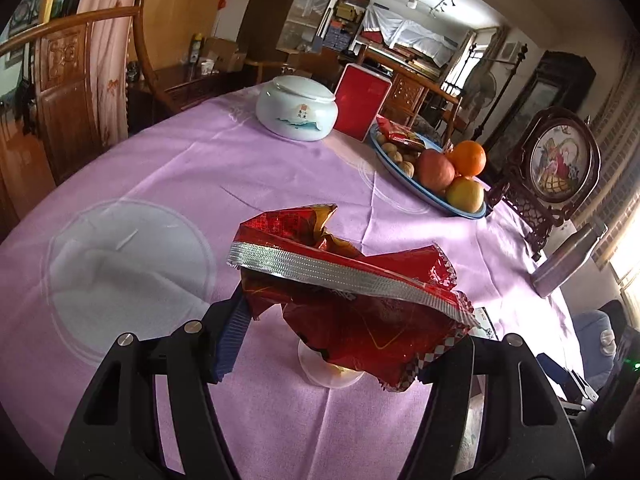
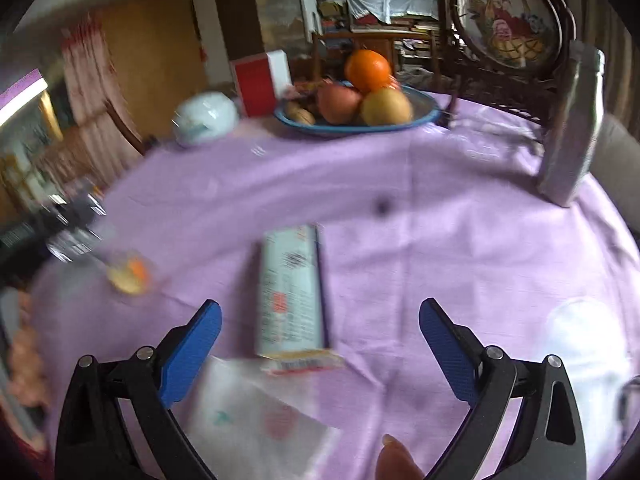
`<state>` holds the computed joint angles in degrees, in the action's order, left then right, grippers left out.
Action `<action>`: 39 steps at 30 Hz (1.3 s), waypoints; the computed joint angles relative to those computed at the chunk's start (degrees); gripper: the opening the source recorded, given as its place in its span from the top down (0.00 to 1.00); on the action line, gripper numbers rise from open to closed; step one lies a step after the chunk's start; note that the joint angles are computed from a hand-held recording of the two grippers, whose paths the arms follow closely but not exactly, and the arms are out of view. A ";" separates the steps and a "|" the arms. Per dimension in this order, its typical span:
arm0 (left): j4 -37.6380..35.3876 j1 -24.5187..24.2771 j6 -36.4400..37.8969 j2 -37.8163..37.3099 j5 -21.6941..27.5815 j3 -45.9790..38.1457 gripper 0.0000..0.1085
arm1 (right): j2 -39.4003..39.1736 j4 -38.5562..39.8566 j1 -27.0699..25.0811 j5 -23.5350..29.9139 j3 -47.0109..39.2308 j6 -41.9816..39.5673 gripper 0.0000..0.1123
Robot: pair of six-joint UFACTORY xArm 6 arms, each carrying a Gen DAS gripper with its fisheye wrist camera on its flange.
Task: Collect trash
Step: 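Grasp the white-purple medicine box with the right gripper while the left holds the chip bag, then lift the chip bag with the left gripper while the right lifts the medicine box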
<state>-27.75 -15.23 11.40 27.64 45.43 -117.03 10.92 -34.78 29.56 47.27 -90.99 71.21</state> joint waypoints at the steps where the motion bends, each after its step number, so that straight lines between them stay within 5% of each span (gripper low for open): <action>1: -0.12 0.13 -0.21 0.23 0.48 -0.34 0.41 | 0.47 -0.77 0.01 -0.97 -0.44 0.00 0.13; 9: -1.45 0.68 -0.35 2.18 3.65 -3.59 0.41 | 7.58 2.21 -1.34 -0.27 -8.03 -6.87 0.14; 15: 0.50 -0.22 0.22 1.50 2.19 -2.37 0.41 | 8.14 12.52 -4.09 -4.77 -5.79 -10.75 0.39; 18: 0.67 -0.25 0.15 1.48 2.13 -2.19 0.41 | 8.90 12.60 -3.50 -3.10 -7.46 -12.91 0.62; 33: -6.98 -0.91 10.39 -5.70 -3.60 8.19 0.41 | 3.24 0.95 -0.39 -6.72 -3.27 -5.24 0.62; 39: -8.55 -2.00 15.39 -13.48 -11.00 19.58 0.41 | -1.51 -2.72 0.52 -10.11 2.18 1.27 0.62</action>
